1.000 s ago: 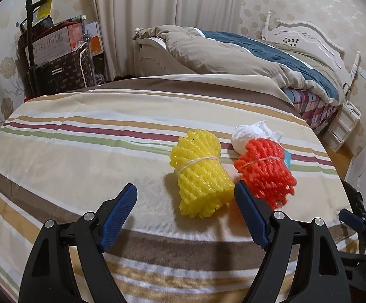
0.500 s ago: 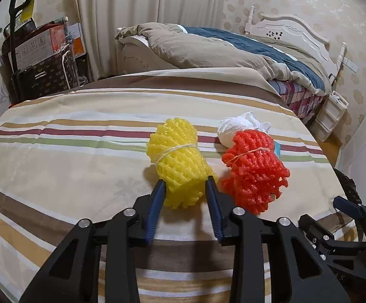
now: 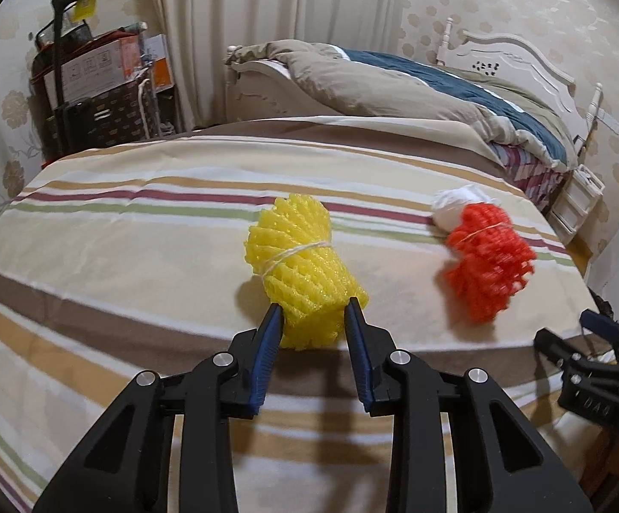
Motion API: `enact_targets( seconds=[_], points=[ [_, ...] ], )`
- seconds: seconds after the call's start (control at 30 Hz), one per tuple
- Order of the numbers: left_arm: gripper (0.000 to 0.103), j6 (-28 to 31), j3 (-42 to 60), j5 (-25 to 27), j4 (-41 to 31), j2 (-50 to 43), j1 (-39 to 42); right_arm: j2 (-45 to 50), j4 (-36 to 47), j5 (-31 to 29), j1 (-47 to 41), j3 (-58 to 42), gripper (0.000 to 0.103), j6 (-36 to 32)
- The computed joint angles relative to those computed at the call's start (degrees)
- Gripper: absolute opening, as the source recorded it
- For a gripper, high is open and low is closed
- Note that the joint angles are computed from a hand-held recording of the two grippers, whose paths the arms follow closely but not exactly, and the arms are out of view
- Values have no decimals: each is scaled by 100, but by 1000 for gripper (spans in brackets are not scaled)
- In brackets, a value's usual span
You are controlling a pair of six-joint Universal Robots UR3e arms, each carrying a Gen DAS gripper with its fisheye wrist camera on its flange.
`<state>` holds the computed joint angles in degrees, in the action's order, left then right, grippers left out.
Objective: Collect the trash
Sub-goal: 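Grasp the red foam net with the right tool while the left holds the yellow net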
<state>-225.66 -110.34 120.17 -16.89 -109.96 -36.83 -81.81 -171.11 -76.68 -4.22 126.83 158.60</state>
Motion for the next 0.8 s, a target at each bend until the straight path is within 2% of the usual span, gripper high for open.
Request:
enact_targets(
  seconds=[0.37,0.67,0.8],
  points=[
    [32,-189,-1121,134,216,799,149,-93,-173,59,466,17,85,244],
    [32,-177,-1549,85,541,1041,280,219,-158,-119,1128,-635,85,536],
    [32,-167,-1640,63,648,1070,308,592,-67,-283,1413,-1086,71,677]
  ],
)
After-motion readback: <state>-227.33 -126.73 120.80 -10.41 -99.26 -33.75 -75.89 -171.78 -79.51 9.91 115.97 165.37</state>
